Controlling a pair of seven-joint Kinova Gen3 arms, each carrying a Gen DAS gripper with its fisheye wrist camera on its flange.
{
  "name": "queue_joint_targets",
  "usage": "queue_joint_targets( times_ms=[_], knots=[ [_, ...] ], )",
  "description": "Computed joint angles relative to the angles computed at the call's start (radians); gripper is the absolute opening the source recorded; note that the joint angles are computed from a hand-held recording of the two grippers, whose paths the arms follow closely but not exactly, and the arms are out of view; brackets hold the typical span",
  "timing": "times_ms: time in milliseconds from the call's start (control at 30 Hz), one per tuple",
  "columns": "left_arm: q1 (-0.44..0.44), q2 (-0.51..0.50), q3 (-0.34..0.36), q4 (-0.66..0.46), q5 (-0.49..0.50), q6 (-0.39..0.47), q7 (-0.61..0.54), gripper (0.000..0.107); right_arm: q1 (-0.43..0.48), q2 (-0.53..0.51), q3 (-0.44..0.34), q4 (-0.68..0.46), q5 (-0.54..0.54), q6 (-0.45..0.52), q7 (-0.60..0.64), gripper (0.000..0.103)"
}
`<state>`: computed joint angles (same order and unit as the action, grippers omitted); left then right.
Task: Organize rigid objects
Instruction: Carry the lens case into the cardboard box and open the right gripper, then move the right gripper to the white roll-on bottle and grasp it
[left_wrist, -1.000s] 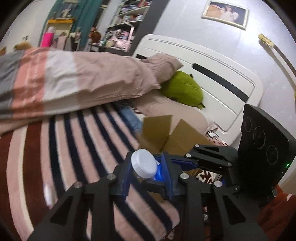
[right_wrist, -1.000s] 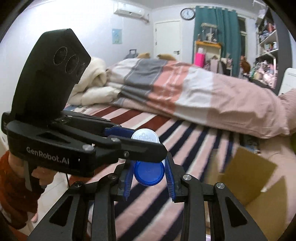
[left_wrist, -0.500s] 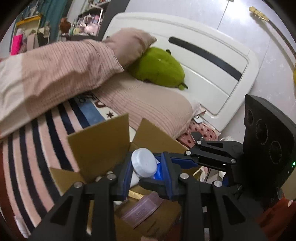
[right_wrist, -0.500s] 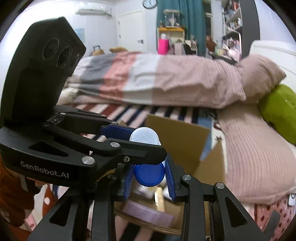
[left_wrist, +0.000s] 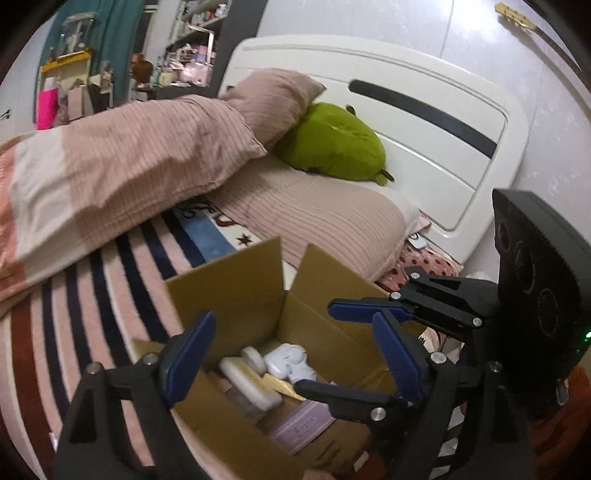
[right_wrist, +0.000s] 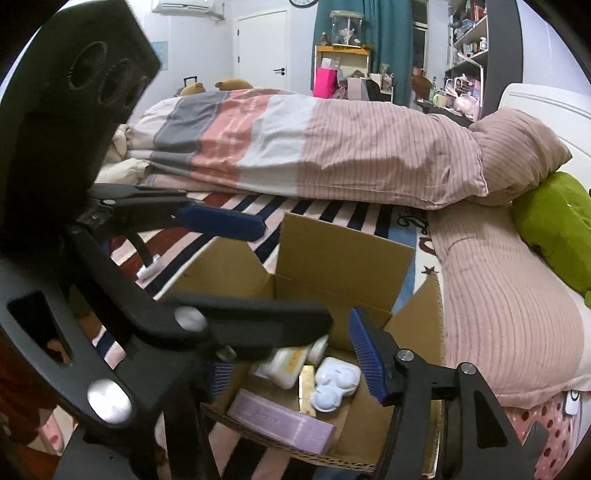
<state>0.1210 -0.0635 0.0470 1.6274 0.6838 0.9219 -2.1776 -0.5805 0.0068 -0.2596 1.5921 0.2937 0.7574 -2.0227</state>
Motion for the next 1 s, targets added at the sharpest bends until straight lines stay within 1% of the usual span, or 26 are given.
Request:
queue_joint_targets(
  times_ms=[100,200,333,367,467,600,733,800,933,1000],
  knots=[
    [-0.018,-0.044,-0.028,0.029,0.008,-0.007,-0.006,0.085,-0.027,0.011,-0.019,-0.026,0.044,0.028,-0.036,0.059],
    [-0.035,-0.091,-0.073,0.060,0.021,-0.003,-0.031,0.085,-0.057,0.031,-0.027,-0.062,0.066,0.045,-0.048,0.059],
    [-0.063,-0.159,-0.141,0.107,0.016,-0.002,-0.058,0.085,-0.108,0.063,-0.032,-0.107,0.093,0.041,-0.058,0.060],
    [-0.075,-0.178,-0.170,0.121,0.016,0.004,-0.069,0.085,-0.127,0.075,-0.034,-0.123,0.106,0.038,-0.062,0.060],
    [-0.108,-0.209,-0.225,0.149,-0.003,0.008,-0.077,0.086,-0.176,0.116,-0.033,-0.169,0.119,0.016,-0.054,0.060],
    [-0.156,-0.241,-0.301,0.204,-0.034,-0.010,-0.110,0.086,-0.221,0.207,-0.029,-0.259,0.045,-0.002,0.032,0.061],
    [-0.211,-0.239,-0.386,0.265,-0.054,-0.029,-0.160,0.086,-0.238,0.343,-0.035,-0.365,-0.074,0.003,0.134,0.061],
    [-0.239,-0.232,-0.411,0.290,-0.055,-0.031,-0.184,0.086,-0.246,0.414,-0.032,-0.410,-0.128,0.002,0.159,0.061],
    [-0.303,-0.196,-0.498,0.336,-0.011,0.004,-0.285,0.086,-0.274,0.551,-0.009,-0.514,-0.205,0.012,0.200,0.061],
    [-0.337,-0.178,-0.525,0.352,0.014,0.021,-0.322,0.086,-0.299,0.622,0.021,-0.590,-0.230,0.049,0.200,0.061]
  ],
)
